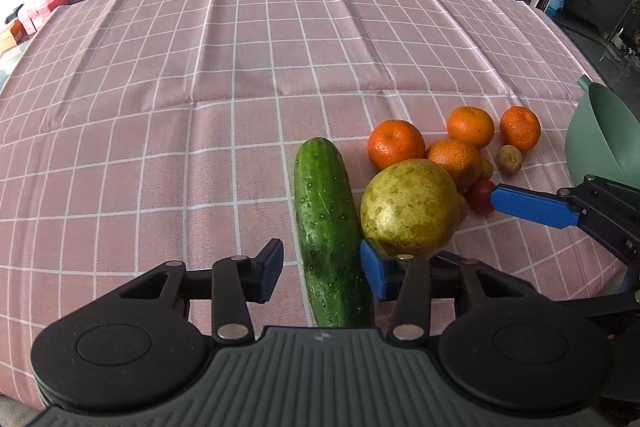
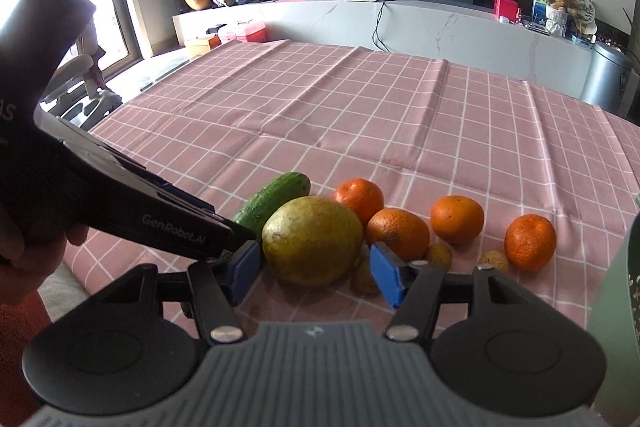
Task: Organize fruits
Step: 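Grasp the green cucumber with the left tool while the right tool grasps the yellow pear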
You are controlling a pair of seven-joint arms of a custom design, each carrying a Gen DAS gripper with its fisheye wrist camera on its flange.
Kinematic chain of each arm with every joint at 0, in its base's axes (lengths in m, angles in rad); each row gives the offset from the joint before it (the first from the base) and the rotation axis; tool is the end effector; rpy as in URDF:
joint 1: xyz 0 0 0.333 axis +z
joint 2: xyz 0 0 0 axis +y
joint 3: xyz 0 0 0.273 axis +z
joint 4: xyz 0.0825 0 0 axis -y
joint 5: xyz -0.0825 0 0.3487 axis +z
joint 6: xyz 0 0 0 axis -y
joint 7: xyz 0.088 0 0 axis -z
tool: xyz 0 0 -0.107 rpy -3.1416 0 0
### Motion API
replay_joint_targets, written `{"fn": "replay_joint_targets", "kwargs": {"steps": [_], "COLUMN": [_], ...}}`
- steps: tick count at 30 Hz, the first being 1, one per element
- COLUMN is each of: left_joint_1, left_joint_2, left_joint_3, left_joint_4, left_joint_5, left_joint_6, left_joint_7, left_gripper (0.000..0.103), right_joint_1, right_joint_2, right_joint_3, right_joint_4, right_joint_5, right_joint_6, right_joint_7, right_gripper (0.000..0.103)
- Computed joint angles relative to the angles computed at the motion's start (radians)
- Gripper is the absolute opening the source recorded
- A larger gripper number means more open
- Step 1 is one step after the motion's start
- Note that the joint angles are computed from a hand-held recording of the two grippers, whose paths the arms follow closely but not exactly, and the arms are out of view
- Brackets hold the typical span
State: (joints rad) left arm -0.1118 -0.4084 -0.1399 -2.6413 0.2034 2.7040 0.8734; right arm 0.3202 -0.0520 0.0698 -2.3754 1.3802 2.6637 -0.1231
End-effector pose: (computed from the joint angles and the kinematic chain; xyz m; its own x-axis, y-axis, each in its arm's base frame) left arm 0.4051 -0.1108 0.4090 0.2483 -0.9624 0.1099 -0.8442 -0.2707 -0.4626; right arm 0.4564 0.1569 0.3432 0.8101 -0.5778 -0.0991 -0.4518 -0.5076 -0.7336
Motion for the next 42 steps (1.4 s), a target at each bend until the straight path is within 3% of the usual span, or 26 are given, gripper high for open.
{"fn": "replay_joint_targets", "kwargs": {"steps": [4, 7, 10, 14, 19, 27, 33, 37, 42], "left_joint_1": [0.013, 0.053, 0.061, 0.064, 0.032, 0.028, 0.006, 0.028, 0.064], "left_joint_2": [-0.018, -0.058, -0.094, -0.128, -0.124, -0.09, -0.066, -0.019, 0.037], "left_joint_3": [-0.008, -0.052, -0.046, -0.013, 0.046, 0.042, 0.052, 0.006, -0.055], "left_joint_4": [-0.018, -0.019, -0.037, -0.093, -0.137, -0.134, -0.123, -0.072, -0.007], "left_joint_5": [0.014, 0.087, 0.106, 0.098, 0.027, -0.015, -0.049, -0.015, 0.081], "left_joint_6": [0.013, -0.051, -0.083, -0.014, 0.1, 0.134, 0.175, 0.135, 0.07], "left_joint_7": [-0.013, -0.077, -0.127, -0.165, -0.127, -0.083, -0.054, -0.064, -0.118], "left_gripper": [0.055, 0.054, 0.049, 0.049, 0.049, 0.049, 0.054, 0.062, 0.063], "right_joint_1": [0.006, 0.012, 0.025, 0.039, 0.059, 0.085, 0.071, 0.061, 0.05], "right_joint_2": [0.02, 0.026, 0.037, 0.061, 0.092, 0.123, 0.048, -0.021, -0.051], "right_joint_3": [0.009, 0.017, 0.029, 0.043, 0.064, 0.084, 0.064, 0.041, 0.011], "right_joint_4": [0.012, 0.015, 0.018, 0.033, 0.057, 0.084, 0.006, -0.068, -0.124], "right_joint_5": [-0.006, 0.013, 0.045, 0.061, 0.138, 0.256, 0.098, 0.006, -0.105], "right_joint_6": [0.024, 0.039, 0.071, 0.104, 0.18, 0.279, 0.243, 0.239, 0.26], "right_joint_7": [0.001, -0.029, -0.067, -0.076, -0.145, -0.287, -0.157, -0.096, 0.004], "right_gripper": [0.059, 0.062, 0.067, 0.067, 0.067, 0.064, 0.063, 0.063, 0.064]}}
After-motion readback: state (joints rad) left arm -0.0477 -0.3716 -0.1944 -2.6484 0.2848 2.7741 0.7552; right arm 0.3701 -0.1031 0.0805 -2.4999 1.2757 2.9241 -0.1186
